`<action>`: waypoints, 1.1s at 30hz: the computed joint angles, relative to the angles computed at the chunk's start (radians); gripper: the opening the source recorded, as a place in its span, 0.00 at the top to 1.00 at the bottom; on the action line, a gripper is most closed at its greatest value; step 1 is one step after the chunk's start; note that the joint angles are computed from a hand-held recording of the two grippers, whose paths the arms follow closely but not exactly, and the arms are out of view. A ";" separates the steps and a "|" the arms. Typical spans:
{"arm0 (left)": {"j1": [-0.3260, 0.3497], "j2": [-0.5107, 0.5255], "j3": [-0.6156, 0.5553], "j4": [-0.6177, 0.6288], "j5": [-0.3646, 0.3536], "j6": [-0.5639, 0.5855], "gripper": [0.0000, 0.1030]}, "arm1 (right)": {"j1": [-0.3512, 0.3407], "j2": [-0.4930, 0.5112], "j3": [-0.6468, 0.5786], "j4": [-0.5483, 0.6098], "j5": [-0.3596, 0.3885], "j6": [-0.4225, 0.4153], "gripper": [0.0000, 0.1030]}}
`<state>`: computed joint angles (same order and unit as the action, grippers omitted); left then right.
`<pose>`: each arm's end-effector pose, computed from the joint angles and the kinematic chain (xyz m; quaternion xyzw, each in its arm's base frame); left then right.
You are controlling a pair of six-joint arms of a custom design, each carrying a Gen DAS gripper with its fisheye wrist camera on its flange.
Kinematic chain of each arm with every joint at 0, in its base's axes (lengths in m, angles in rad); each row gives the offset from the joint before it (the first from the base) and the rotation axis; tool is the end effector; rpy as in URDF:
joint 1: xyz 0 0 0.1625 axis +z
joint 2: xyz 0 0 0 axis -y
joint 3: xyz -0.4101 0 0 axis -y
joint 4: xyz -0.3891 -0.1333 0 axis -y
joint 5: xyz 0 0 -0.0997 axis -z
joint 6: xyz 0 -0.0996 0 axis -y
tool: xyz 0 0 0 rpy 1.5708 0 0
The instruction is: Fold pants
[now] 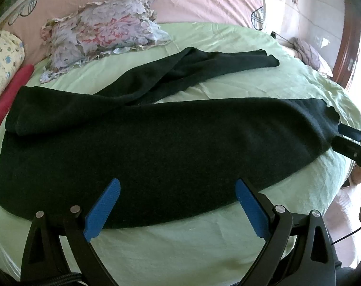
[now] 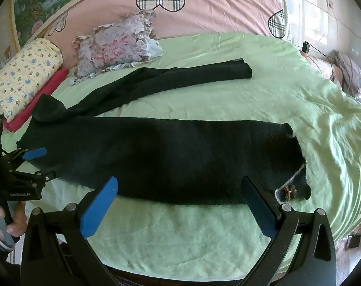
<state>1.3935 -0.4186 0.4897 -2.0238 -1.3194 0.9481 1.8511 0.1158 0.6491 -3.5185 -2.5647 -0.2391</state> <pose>-0.0016 -0.9052 0.2492 0.4995 0.8366 -0.1282 0.1848 0.2626 -0.7320 -0.0826 -0.0695 -0.7735 0.4981 0.3856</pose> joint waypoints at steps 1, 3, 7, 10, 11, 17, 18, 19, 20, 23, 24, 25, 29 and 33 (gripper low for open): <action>0.000 0.003 -0.007 0.007 -0.002 -0.001 0.05 | 0.001 0.005 -0.010 0.005 -0.005 -0.001 0.00; 0.000 0.006 -0.014 0.012 -0.003 -0.003 0.05 | 0.001 0.007 -0.014 0.003 -0.007 -0.006 0.00; 0.001 0.015 -0.035 0.027 -0.009 -0.009 0.05 | 0.002 0.012 -0.022 0.002 -0.009 -0.009 0.00; 0.001 0.028 -0.063 0.051 -0.015 -0.018 0.05 | 0.004 0.007 -0.020 0.003 -0.011 -0.010 0.00; 0.000 0.033 -0.075 0.058 -0.016 -0.021 0.05 | 0.004 0.005 -0.018 0.003 -0.010 -0.010 0.00; 0.001 0.035 -0.079 0.065 -0.017 -0.026 0.05 | 0.003 -0.001 -0.012 0.004 -0.012 -0.003 0.00; 0.002 0.039 -0.087 0.071 -0.019 -0.028 0.05 | 0.002 -0.003 -0.009 0.004 -0.011 -0.002 0.00; 0.002 0.042 -0.094 0.077 -0.019 -0.030 0.05 | 0.003 -0.007 -0.005 0.012 -0.012 0.008 0.00; 0.002 0.045 -0.100 0.081 -0.019 -0.032 0.05 | 0.001 -0.009 -0.001 0.012 -0.010 0.010 0.00; 0.002 0.049 -0.108 0.085 -0.020 -0.032 0.05 | 0.000 -0.007 -0.003 0.009 -0.009 0.007 0.00; 0.001 0.050 -0.107 0.084 -0.019 -0.031 0.05 | 0.000 -0.009 -0.002 0.010 -0.006 0.009 0.00; 0.001 0.050 -0.108 0.085 -0.019 -0.029 0.05 | 0.000 -0.009 -0.002 0.011 -0.005 0.009 0.00; 0.001 0.061 -0.127 0.094 -0.021 -0.026 0.05 | -0.001 -0.009 -0.001 0.016 -0.006 0.014 0.00; 0.001 0.070 -0.143 0.105 -0.017 -0.032 0.05 | -0.006 -0.004 -0.016 0.039 -0.003 0.026 0.00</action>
<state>1.3941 -0.3485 0.3471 -1.9185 -1.3367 0.9164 1.8450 0.1114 0.6332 -3.4800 -2.5680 -0.2135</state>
